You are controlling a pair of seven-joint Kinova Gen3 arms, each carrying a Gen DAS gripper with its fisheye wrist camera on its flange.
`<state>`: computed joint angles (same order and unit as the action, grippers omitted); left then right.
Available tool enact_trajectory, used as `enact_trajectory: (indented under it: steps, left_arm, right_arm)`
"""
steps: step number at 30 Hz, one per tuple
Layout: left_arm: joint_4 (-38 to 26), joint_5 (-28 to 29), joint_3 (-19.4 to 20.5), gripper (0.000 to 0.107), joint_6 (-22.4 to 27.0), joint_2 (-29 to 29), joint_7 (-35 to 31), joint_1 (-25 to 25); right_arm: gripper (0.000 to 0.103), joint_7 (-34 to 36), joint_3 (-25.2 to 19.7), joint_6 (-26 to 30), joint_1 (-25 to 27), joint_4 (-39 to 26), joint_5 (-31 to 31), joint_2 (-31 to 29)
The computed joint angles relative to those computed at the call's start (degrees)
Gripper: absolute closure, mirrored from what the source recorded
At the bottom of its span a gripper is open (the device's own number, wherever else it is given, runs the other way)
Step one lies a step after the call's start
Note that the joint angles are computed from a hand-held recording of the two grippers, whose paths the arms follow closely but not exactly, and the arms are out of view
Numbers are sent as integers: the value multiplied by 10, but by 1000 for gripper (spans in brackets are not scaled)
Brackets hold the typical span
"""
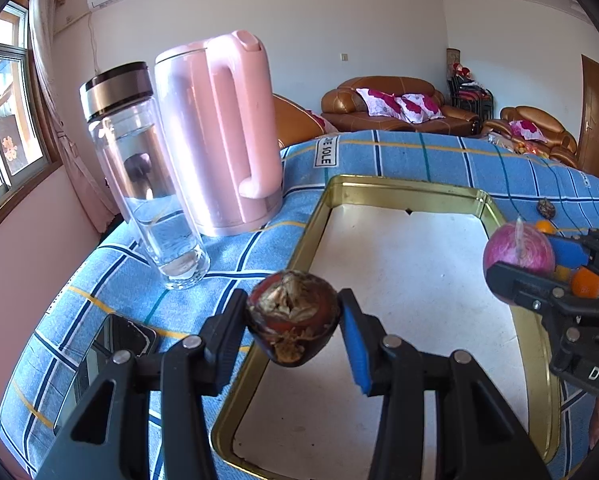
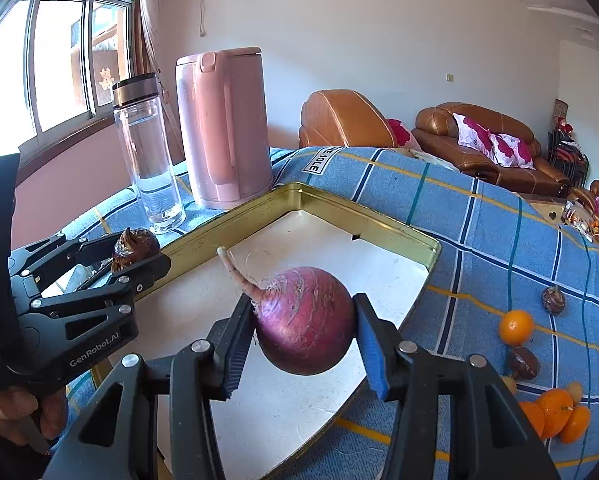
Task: Organize fruits
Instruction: 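Lower the red onion into the tray and open the right tool while the left tool releases the brown fruit, then move both tools back to the oranges and grasp one orange with each tool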
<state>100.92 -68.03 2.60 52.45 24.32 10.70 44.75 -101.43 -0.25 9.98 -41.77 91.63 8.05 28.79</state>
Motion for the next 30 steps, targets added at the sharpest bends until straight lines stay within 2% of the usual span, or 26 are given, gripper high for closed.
enact_trajectory:
  steps: [16, 24, 26, 27, 28, 29, 30]
  left_arm:
    - [-14, 25, -11, 60, -11, 17, -45, -7]
    - [-19, 33, -16, 59, -18, 20, -59, -7]
    - [-13, 27, -18, 56, -24, 16, -52, -4]
    - [-14, 27, -18, 47, -15, 16, -51, 1]
    - [-13, 20, -21, 30, -3, 16, -40, 10]
    - [-6, 6, -28, 21, 0, 11, -19, 22]
    - [4, -12, -24, 10, 4, 5, 4, 26]
  right_arm:
    - [52, -3, -6, 20, 2, -16, -3, 20]
    - [52, 13, -30, 53, 15, -35, -1, 34]
    - [51, 15, -31, 48, 14, -31, 4, 34]
    - [48, 25, -44, 50, 24, -31, -1, 33]
    - [45, 39, -67, 49, 44, -29, -11, 32]
    - [39, 50, -84, 43, 59, -24, -22, 28]
    - [38, 57, -90, 34, 65, -16, -31, 22]
